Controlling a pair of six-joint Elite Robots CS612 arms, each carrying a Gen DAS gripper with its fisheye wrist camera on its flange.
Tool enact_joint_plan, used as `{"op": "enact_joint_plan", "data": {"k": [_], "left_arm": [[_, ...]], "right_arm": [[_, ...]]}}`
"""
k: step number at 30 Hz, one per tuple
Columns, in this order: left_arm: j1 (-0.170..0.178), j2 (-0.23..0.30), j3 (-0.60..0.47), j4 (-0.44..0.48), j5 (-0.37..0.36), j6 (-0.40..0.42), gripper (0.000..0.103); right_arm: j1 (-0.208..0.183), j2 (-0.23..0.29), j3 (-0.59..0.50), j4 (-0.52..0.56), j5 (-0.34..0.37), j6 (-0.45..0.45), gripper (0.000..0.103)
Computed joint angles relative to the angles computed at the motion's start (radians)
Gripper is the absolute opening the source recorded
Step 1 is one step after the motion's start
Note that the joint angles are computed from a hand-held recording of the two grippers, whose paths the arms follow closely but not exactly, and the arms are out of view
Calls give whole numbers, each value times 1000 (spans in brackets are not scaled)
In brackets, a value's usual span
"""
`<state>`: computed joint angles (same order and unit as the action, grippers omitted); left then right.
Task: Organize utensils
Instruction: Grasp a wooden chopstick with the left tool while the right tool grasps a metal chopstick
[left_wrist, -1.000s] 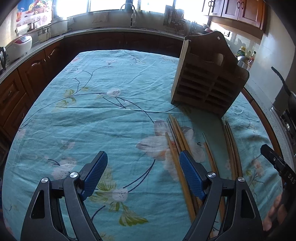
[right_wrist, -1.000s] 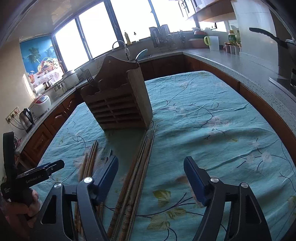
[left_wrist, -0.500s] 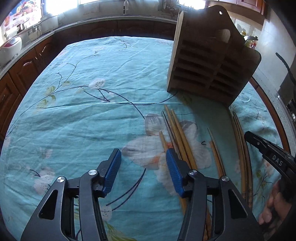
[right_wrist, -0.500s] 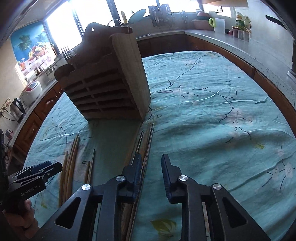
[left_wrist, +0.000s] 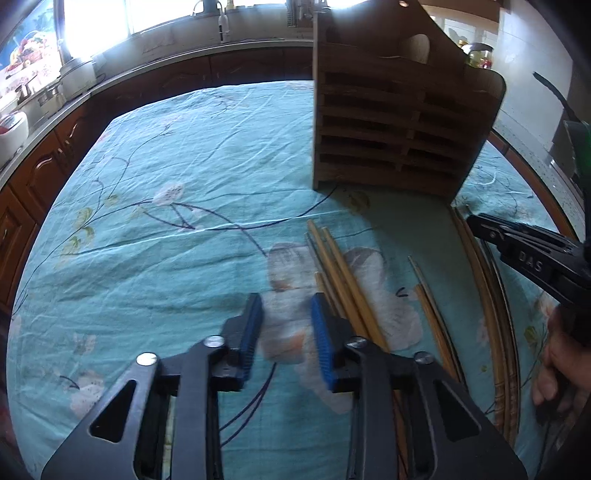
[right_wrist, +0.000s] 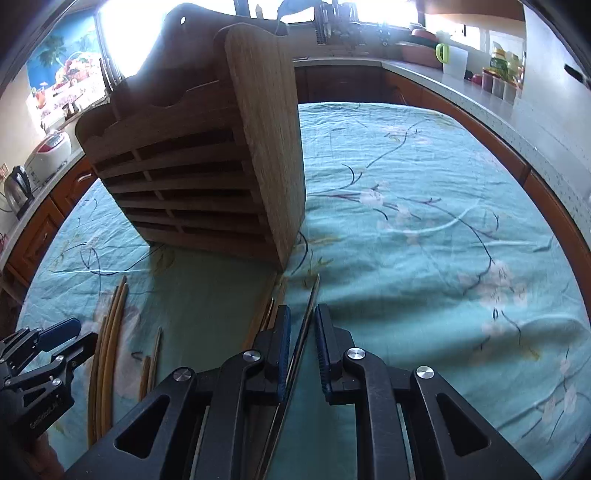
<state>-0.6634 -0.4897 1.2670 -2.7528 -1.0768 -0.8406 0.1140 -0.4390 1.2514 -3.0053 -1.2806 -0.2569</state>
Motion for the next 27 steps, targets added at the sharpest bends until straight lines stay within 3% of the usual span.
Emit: {"op": "enact_joint_plan", "data": {"k": [2,5,8,12,15,18,20,23,27], "left_arm": [[0,4,-7,-11,-14,24,2],[9,-4,12,-56,-63,6,2],[31,-21,67,-199,-178,-65,2],[30,-26,74,-229,-178,-61,6],[27,-4,24,-170,-195,-18,6],[3,0,-10,-46,-82,27,7],[0,-9,4,-13,-57,27,11],[-5,-38,69,-22,-26,29,13],[13,-76,169,-158,-98,-60,13]], "right_arm": [[2,1,2,-8,-9,-1,12],[-7,-1,5,1,27,22,7],[-19,-7,11,16,67,50,5],[-29,-23,45,-7,96,76,4],[-37,-32,66,-29,119,96,4],[-45,-46,93,-50,153,111,4],[-50,-57,115,-72,168,114,4],[-59,-72,142,-101,193,115,4],[-65,-89,177,-139,229,112,4]]}}
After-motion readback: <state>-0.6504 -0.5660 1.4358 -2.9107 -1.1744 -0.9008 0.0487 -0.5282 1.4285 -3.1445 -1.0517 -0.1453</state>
